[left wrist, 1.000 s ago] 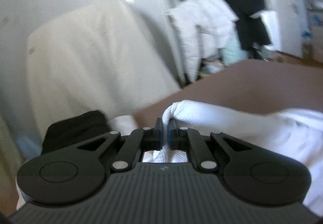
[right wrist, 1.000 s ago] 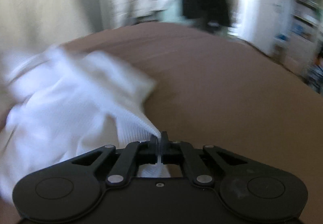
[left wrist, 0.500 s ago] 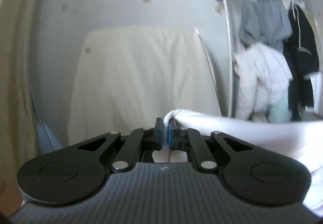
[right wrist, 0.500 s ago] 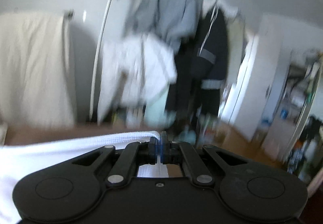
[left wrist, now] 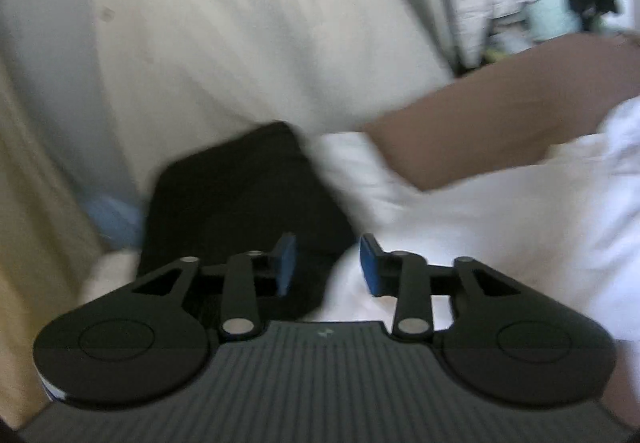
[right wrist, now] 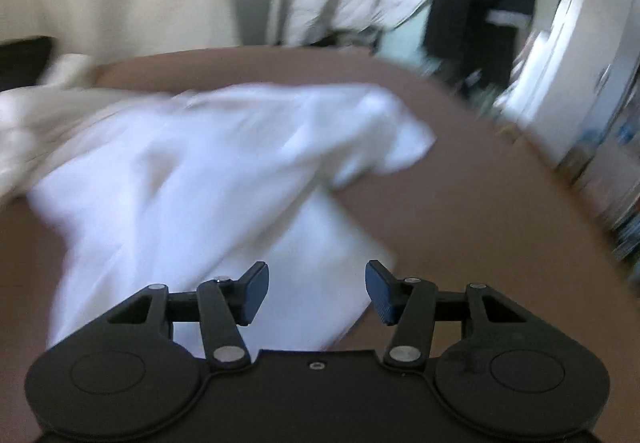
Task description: Fold clothes
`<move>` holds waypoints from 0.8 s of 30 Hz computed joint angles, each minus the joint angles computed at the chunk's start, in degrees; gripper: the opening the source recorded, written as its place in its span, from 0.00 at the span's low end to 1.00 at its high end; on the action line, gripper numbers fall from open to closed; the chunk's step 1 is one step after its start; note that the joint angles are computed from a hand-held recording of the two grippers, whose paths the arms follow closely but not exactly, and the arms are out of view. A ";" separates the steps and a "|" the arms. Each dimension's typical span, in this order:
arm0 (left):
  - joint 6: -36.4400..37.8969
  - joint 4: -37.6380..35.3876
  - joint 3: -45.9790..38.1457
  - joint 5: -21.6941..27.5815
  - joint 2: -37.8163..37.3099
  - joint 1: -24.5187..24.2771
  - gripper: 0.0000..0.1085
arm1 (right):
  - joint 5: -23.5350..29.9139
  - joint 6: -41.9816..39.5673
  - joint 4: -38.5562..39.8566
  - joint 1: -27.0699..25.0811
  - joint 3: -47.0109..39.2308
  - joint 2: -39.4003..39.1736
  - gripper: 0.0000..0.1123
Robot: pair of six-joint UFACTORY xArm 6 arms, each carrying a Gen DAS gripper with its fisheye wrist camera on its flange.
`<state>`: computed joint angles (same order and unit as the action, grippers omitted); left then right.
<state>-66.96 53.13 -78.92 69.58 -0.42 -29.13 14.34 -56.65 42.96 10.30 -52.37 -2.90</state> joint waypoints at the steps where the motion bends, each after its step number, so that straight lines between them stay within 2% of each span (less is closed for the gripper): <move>1: -0.28 -2.55 1.34 -4.43 -0.61 0.34 0.39 | 1.22 -1.73 3.40 -0.22 2.82 -2.03 0.53; 3: -0.53 -9.00 5.03 -15.27 -1.84 1.20 0.39 | 4.06 -1.21 3.37 0.08 4.07 -3.50 0.53; 5: 1.74 -17.07 7.14 -25.96 -0.96 2.50 0.39 | 7.22 -3.83 7.15 0.23 3.10 -3.67 0.54; 6: 3.34 -21.10 7.91 -30.50 -0.19 2.74 0.39 | 9.03 -3.17 7.67 0.10 0.94 -2.45 0.54; 7: 4.02 -22.99 7.81 -32.74 0.96 2.30 0.39 | 11.39 -3.71 9.85 -0.45 -0.90 -1.65 0.54; 9: 4.09 -22.48 6.78 -35.55 3.69 1.56 0.39 | 18.16 -7.75 17.94 -2.32 -3.03 -1.14 0.61; 12: 1.56 -14.50 4.74 -35.36 6.73 1.08 0.41 | 26.41 -7.20 24.05 -4.46 -3.89 1.20 0.64; 14: 1.33 -12.20 4.74 -36.47 7.68 1.59 0.45 | 29.57 -3.24 24.52 -5.23 -5.12 4.55 0.65; 17: 1.11 -13.51 5.44 -39.93 8.54 2.50 0.48 | 28.61 -7.32 27.98 -4.53 -3.36 4.78 0.64; 19: 0.00 -14.14 5.20 -41.29 9.52 2.51 0.52 | 25.06 -14.81 28.65 -2.30 -2.57 4.11 0.44; 20: -0.77 -14.00 4.86 -41.46 10.09 2.35 0.53 | 23.87 -16.73 28.21 -1.52 -2.93 4.46 0.17; 21: -1.84 -12.82 4.00 -40.28 10.86 1.78 0.54 | 22.93 -18.01 27.55 -0.94 -3.26 4.74 0.09; 24: -2.40 -10.32 1.42 -36.42 12.81 -0.02 0.55 | 21.46 -19.77 29.48 -1.05 -3.11 4.29 0.03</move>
<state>-69.36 42.81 -77.49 33.16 12.39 -29.15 35.79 -76.42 72.44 9.24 -55.48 1.39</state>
